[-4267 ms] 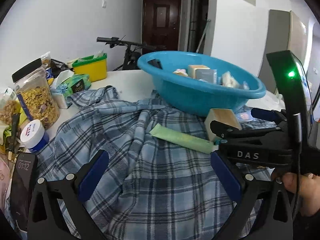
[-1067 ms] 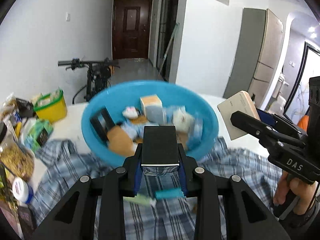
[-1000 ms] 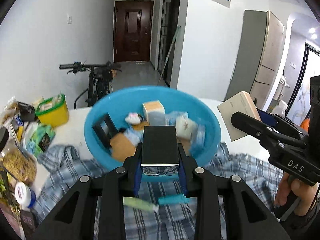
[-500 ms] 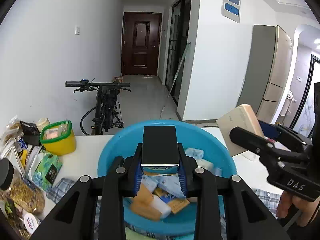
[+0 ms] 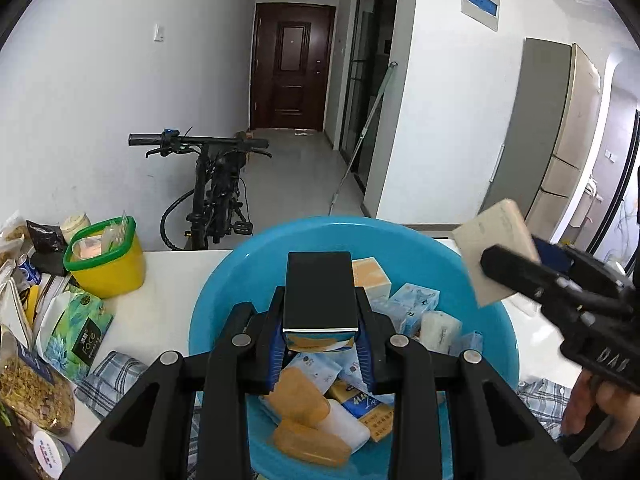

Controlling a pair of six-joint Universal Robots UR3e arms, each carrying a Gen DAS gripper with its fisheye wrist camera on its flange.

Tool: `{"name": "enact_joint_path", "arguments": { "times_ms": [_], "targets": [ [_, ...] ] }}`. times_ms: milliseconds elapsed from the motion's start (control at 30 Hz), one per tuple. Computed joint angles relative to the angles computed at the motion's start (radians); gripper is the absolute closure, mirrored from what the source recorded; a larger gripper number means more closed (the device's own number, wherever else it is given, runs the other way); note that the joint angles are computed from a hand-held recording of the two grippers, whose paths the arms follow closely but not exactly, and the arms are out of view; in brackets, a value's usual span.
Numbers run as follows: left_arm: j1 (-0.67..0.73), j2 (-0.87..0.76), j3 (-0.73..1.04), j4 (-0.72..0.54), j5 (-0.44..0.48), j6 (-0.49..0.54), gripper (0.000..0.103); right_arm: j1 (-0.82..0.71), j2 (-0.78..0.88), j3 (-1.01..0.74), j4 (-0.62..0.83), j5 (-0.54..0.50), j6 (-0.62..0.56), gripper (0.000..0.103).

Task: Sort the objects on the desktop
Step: 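Lift and carry both held items over the blue basin with both grippers, then open the left gripper to drop the black item into the basin while right holds box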

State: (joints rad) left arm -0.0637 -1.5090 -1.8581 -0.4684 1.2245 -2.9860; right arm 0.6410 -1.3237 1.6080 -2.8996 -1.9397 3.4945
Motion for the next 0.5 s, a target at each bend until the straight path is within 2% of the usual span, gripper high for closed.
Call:
{"name": "enact_joint_path", "arguments": {
  "times_ms": [100, 300, 500],
  "targets": [
    [-0.008, -0.011, 0.002, 0.007, 0.013, -0.003, 0.071, 0.007, 0.026, -0.045, 0.051, -0.012, -0.025, 0.050],
    [-0.029, -0.041, 0.014, 0.017, 0.054, -0.003, 0.071, -0.012, -0.006, -0.002, 0.044, 0.017, -0.016, 0.050],
    [-0.009, -0.033, 0.016, -0.009, 0.003, 0.003, 0.071, -0.016, -0.022, 0.009, 0.040, 0.036, -0.017, 0.050]
  ]
}}
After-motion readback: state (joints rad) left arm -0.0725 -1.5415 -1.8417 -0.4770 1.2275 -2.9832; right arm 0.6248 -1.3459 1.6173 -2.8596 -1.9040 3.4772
